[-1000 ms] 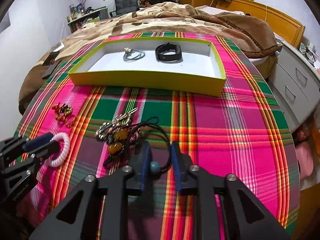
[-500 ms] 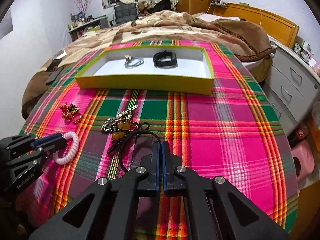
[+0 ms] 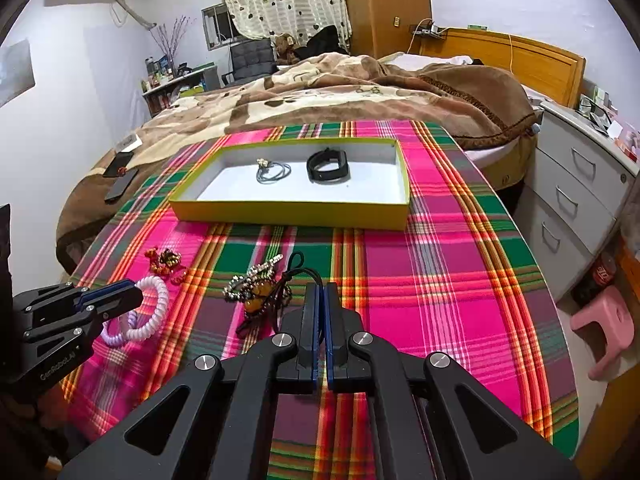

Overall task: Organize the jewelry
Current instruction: 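Carry the pink hair tie and black cord into the box lid and open both grippers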

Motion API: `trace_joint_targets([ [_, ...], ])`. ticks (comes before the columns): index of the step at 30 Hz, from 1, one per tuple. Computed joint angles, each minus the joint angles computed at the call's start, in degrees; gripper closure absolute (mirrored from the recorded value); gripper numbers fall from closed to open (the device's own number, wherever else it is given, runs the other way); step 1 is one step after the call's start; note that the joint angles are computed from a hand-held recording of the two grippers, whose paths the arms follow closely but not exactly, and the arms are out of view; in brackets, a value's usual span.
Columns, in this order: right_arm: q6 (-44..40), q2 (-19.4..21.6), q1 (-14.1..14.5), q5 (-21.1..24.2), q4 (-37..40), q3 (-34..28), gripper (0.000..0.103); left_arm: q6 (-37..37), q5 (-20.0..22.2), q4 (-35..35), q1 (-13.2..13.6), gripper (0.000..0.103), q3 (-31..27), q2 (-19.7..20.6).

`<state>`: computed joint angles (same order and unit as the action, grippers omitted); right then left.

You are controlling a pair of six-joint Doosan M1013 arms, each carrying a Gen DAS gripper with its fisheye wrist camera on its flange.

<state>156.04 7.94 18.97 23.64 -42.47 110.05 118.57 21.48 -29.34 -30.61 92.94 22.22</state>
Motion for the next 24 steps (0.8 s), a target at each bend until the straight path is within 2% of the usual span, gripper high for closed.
trace_joint_targets([
  [9, 0.6, 0.1, -0.9, -1.6, -2.3, -1.3, 0.101, 0.0, -1.1, 0.4, 0.2, 0.095, -2.8, 0.6],
  [14, -0.3, 1.0, -1.9, -2.0, -3.1, -3.1, 0.101, -2.6, -1.0, 3.4, 0.6, 0.095, -6.0, 2.2],
  [24, -6.2, 4.4, -5.3, -2.2, 0.3, -7.8, 0.101, -9.4, 2.0, 9.7, 1.8, 0.094, -15.1, 7.8],
])
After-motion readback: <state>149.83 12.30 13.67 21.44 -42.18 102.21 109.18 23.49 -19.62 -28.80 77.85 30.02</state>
